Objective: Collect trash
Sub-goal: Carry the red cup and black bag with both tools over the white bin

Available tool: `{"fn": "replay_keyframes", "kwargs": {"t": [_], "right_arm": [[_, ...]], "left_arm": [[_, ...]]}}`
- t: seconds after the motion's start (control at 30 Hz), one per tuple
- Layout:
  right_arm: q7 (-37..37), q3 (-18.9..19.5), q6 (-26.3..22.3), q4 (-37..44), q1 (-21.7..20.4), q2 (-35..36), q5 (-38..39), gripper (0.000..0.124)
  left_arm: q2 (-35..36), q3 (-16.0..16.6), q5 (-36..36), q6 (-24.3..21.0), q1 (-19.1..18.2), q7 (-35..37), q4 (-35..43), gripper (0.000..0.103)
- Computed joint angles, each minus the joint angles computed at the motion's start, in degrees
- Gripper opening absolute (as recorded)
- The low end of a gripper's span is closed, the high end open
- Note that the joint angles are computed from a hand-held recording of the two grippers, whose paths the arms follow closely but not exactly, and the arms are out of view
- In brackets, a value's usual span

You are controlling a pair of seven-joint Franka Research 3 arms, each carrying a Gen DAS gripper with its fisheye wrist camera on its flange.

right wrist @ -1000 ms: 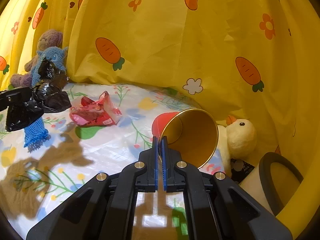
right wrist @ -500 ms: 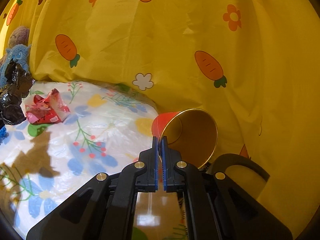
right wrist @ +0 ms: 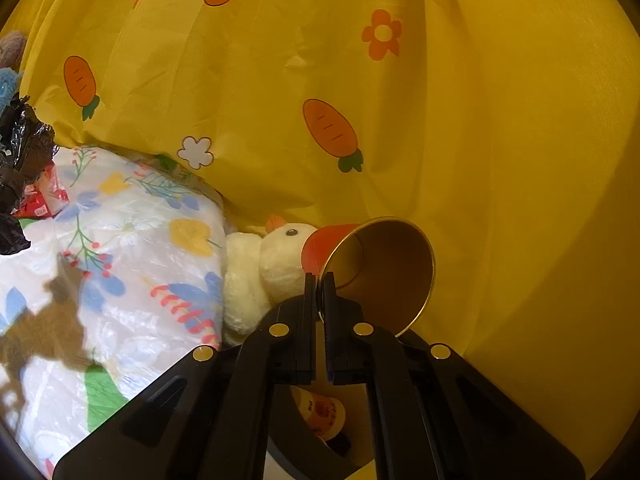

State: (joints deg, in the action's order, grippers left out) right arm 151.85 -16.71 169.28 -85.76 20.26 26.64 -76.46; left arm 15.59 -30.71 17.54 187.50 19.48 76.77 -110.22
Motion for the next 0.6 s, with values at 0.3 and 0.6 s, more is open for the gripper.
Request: {"fn": "replay_keyframes", "kwargs": {"t": [0.3,0.6], "right_arm": [[-1.34,0.97,-1.15,-5.62,-3.85,-4.42,-3.64,0.004],[-20.33,3.53,6.25,-11.6,-11.08,-6.35,12.95,0.004]], "left_arm": [[9.81,-13.35,-0.48,-3.95,3.75,8.49,8.35,0.003],[21.32,-14.27,-4.67,-11.01,-5.58,17.31,22.69,0.003]]}}
